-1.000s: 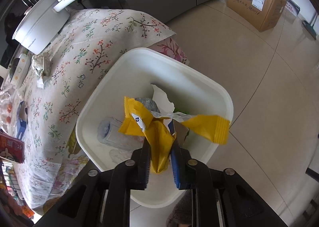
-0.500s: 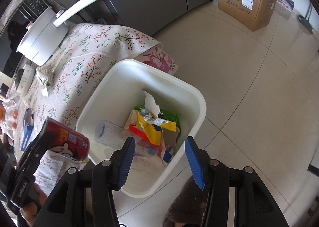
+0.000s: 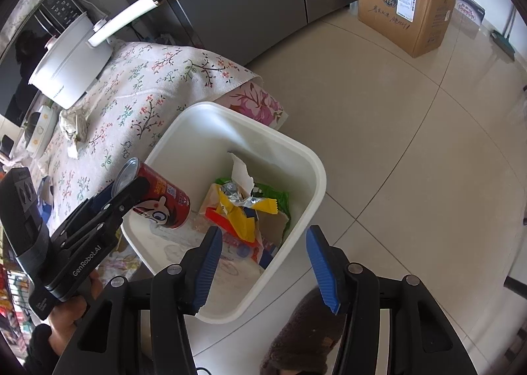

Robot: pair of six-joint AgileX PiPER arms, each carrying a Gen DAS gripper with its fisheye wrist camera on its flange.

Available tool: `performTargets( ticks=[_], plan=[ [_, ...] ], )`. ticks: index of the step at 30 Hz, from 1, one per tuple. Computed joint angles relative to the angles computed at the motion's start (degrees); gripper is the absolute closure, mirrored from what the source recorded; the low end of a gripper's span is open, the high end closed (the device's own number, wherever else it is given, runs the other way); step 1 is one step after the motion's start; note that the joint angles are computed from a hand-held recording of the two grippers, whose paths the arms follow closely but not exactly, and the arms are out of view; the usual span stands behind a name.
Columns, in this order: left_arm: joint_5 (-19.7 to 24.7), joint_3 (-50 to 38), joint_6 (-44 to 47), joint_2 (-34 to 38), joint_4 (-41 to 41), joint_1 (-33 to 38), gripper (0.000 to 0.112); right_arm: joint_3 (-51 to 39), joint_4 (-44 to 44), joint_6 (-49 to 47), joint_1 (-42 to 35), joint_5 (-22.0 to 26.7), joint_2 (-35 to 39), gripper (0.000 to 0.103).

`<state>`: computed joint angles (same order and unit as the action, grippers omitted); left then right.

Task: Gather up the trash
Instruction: 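Open the right tool to drop the yellow bag while the left tool drops the can, then grasp the blue biscuit box with the left tool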

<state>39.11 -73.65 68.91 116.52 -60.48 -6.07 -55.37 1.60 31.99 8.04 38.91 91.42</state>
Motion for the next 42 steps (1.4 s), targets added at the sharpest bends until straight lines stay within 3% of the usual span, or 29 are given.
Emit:
performTargets(
  ticks=[2, 5, 8, 20, 28, 33, 42],
  plan=[
    [-1.2, 0.2, -1.8, -0.7, 1.7, 0.1, 0.053, -0.1, -0.8, 0.6, 0.3, 0.3, -0.1, 0.048],
    [-1.5, 0.8, -1.9, -2.4, 2.3, 1.1, 0.037, -0.2, -2.3, 2.2, 1.3, 0.5, -0.7, 0.046],
    [-1.9, 1.6, -2.7, -4.6, 4.7, 2.2, 0.031, -0.5, -3.7, 3.9, 2.7, 0.9, -1.3, 0.045],
    [-0.1, 1.2, -7.4, -10.8, 12.6, 12.8, 0.019, -7.5, -7.9, 9.8, 10.2, 3.6, -2.2, 0.039],
    [4.5, -2.4, -7.0, -12.6, 17.1, 23.1, 0.013, -19.5, -10.8, 11.9, 17.0, 7.1, 4.3, 0.036],
    [4.7, -7.3, -6.4, -10.0, 20.7, 29.6, 0.010, -29.0, -12.7, 12.9, 20.8, 10.0, 10.0, 0.032],
    [10.9, -26.5, -10.2, 4.1, 28.6, 37.5, 0.010, -48.0, -10.5, 10.5, 24.3, 16.4, 23.0, 0.030]
  ],
)
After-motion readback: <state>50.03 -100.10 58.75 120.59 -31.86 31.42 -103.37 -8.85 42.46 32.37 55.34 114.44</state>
